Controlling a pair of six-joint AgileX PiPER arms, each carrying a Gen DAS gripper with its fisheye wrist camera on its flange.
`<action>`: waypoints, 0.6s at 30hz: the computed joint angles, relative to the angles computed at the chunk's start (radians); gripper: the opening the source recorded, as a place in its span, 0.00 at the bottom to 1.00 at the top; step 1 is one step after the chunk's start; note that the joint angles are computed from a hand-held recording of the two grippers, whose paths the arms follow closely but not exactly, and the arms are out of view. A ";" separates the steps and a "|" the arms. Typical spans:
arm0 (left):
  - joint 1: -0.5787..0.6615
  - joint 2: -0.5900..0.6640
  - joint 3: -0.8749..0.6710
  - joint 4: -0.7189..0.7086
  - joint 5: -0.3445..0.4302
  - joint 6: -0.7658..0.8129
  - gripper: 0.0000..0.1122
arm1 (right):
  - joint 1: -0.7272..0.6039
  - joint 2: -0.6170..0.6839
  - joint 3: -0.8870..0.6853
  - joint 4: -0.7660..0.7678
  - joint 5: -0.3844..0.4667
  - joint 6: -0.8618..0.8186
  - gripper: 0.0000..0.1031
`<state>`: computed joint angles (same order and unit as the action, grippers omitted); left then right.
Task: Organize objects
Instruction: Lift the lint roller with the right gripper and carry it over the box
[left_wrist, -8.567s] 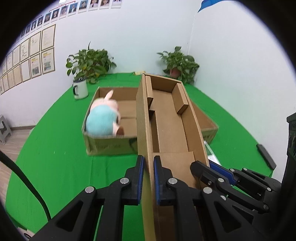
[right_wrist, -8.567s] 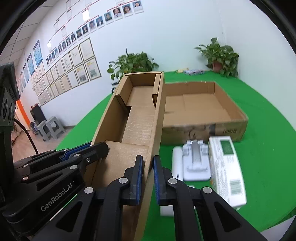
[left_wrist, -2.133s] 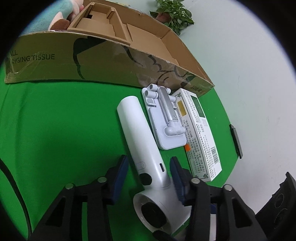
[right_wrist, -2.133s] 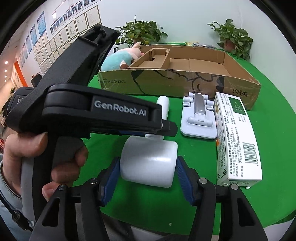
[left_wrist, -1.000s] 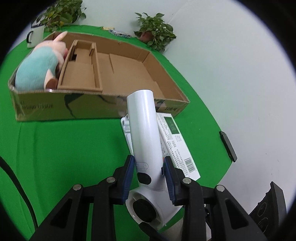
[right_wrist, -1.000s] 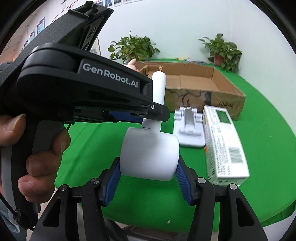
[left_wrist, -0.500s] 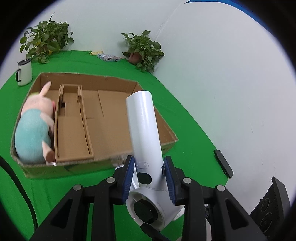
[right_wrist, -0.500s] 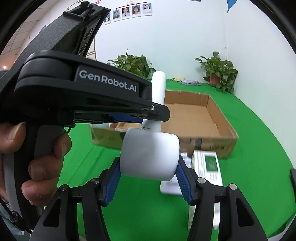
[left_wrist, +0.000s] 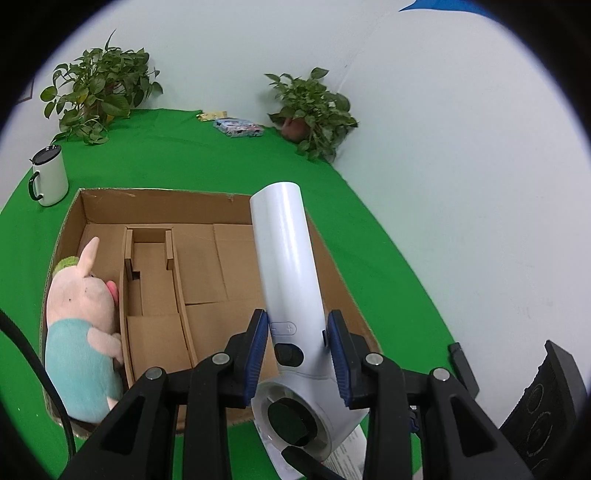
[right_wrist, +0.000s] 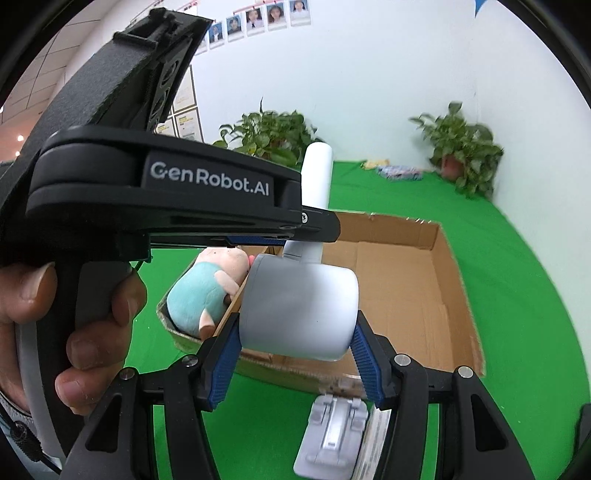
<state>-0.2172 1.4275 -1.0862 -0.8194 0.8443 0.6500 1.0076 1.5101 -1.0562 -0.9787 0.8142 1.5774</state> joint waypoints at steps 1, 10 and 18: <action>-0.012 0.024 -0.017 0.017 -0.010 -0.016 0.29 | -0.029 0.004 -0.010 0.025 -0.028 -0.032 0.53; -0.096 0.278 -0.119 0.167 -0.093 -0.164 0.28 | -0.320 0.115 0.038 0.289 -0.401 -0.281 0.53; -0.129 0.442 -0.197 0.283 -0.089 -0.279 0.29 | -0.471 0.243 0.072 0.866 -0.586 -0.849 0.53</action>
<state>-0.3464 1.8700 -1.2832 -0.5363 0.7553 0.3708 0.5370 1.7535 -0.9840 -0.1125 0.2284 0.7287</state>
